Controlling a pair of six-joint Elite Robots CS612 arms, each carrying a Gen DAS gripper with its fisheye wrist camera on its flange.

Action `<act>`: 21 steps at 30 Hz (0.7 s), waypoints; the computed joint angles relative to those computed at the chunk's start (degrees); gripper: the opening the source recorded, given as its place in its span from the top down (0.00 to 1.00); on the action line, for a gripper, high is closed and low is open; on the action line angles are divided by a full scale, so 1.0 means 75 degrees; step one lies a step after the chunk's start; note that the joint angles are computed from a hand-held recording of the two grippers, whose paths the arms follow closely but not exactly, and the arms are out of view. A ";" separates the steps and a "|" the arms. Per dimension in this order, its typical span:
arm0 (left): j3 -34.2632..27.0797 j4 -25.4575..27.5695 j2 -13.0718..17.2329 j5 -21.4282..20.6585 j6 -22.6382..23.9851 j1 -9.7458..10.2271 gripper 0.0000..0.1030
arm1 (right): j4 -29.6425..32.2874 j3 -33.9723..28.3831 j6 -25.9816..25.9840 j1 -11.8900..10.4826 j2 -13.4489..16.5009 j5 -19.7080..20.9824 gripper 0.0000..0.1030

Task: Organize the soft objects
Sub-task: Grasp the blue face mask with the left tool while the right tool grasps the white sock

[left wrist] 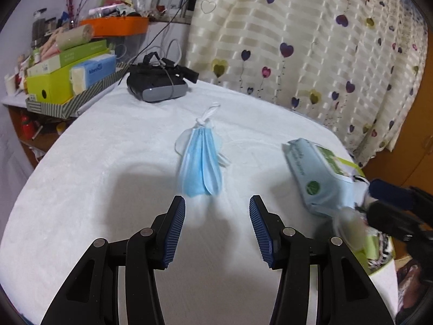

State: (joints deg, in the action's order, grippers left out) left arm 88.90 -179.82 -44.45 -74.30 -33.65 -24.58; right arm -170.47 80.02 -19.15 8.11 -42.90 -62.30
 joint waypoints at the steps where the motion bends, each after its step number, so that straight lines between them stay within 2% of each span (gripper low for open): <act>1: -0.0095 0.0112 0.0053 -0.0056 -0.0021 0.0039 0.53 | 0.0077 -0.0097 0.0002 0.0008 0.0039 0.0015 0.55; 4: -0.0459 0.0398 0.0268 -0.0297 0.0049 0.0175 0.50 | 0.0277 -0.0309 0.0017 0.0018 0.0122 0.0052 0.55; 10: -0.1153 0.0989 0.0698 -0.0423 -0.0017 0.0334 0.49 | 0.0454 -0.0607 0.0109 -0.0003 0.0253 0.0087 0.55; 15: -0.1456 0.1299 0.0863 -0.0072 -0.0139 0.0328 0.49 | 0.0529 -0.0763 0.0189 -0.0026 0.0325 0.0020 0.55; 16: -0.1471 0.1396 0.0863 0.0062 -0.0239 0.0312 0.52 | 0.0535 -0.0780 0.0212 -0.0030 0.0334 0.0008 0.55; 18: -0.1424 0.1416 0.0835 0.0211 -0.0213 0.0279 0.66 | 0.0540 -0.0793 0.0262 -0.0031 0.0336 -0.0023 0.55; 21: -0.1222 0.1283 0.0726 0.0193 -0.0297 0.0256 0.74 | 0.0523 -0.0795 0.0218 -0.0020 0.0326 -0.0017 0.55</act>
